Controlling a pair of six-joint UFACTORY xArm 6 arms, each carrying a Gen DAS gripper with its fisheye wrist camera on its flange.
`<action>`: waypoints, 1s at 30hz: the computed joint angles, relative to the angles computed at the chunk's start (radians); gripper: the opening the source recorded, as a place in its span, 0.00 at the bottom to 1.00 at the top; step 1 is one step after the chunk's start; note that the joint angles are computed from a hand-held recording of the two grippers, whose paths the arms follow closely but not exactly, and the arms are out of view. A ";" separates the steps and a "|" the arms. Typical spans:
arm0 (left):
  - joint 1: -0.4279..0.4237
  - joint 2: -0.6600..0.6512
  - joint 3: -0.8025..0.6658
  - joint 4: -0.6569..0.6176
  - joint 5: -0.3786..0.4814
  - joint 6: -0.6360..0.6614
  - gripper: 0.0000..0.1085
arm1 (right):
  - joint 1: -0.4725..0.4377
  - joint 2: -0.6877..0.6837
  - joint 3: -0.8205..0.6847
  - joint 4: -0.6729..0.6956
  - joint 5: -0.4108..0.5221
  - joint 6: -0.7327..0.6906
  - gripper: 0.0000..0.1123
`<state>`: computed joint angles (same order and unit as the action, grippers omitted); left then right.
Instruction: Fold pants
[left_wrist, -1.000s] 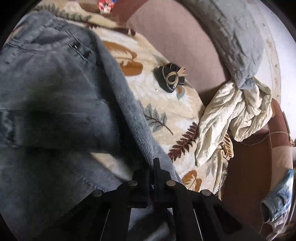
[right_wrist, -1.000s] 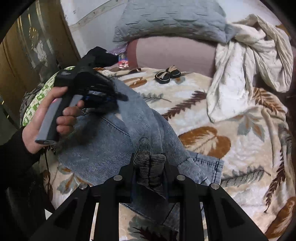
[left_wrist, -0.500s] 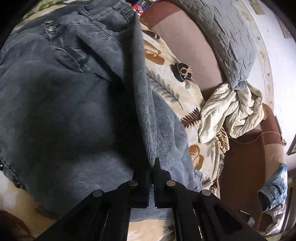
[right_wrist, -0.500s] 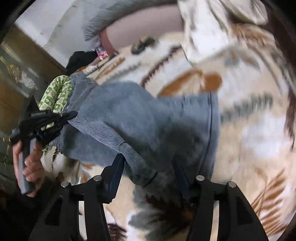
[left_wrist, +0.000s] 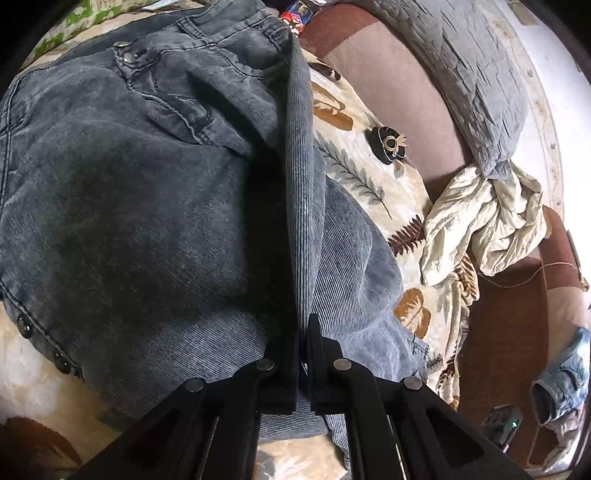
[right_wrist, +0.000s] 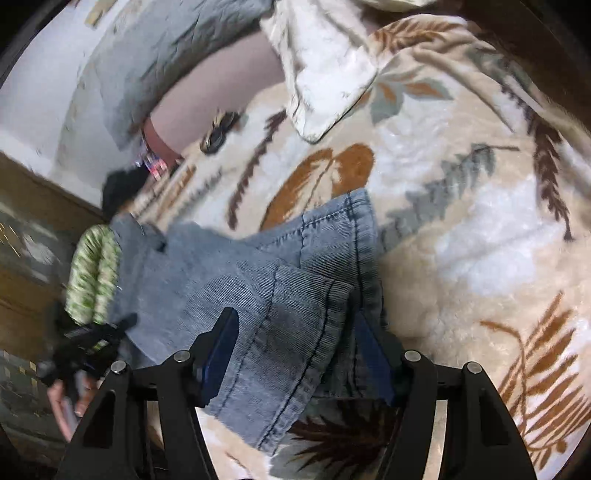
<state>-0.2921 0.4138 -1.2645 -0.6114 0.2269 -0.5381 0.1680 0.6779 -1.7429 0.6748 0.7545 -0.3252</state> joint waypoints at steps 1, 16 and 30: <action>0.001 0.004 -0.007 0.009 0.010 0.000 0.05 | 0.001 0.015 -0.018 -0.009 0.014 0.014 0.51; -0.023 -0.010 0.007 -0.036 -0.054 0.068 0.02 | 0.022 -0.072 0.099 -0.132 -0.214 0.060 0.09; -0.029 0.052 -0.038 -0.081 -0.028 0.055 0.03 | -0.032 0.170 -0.270 -0.297 0.020 0.320 0.19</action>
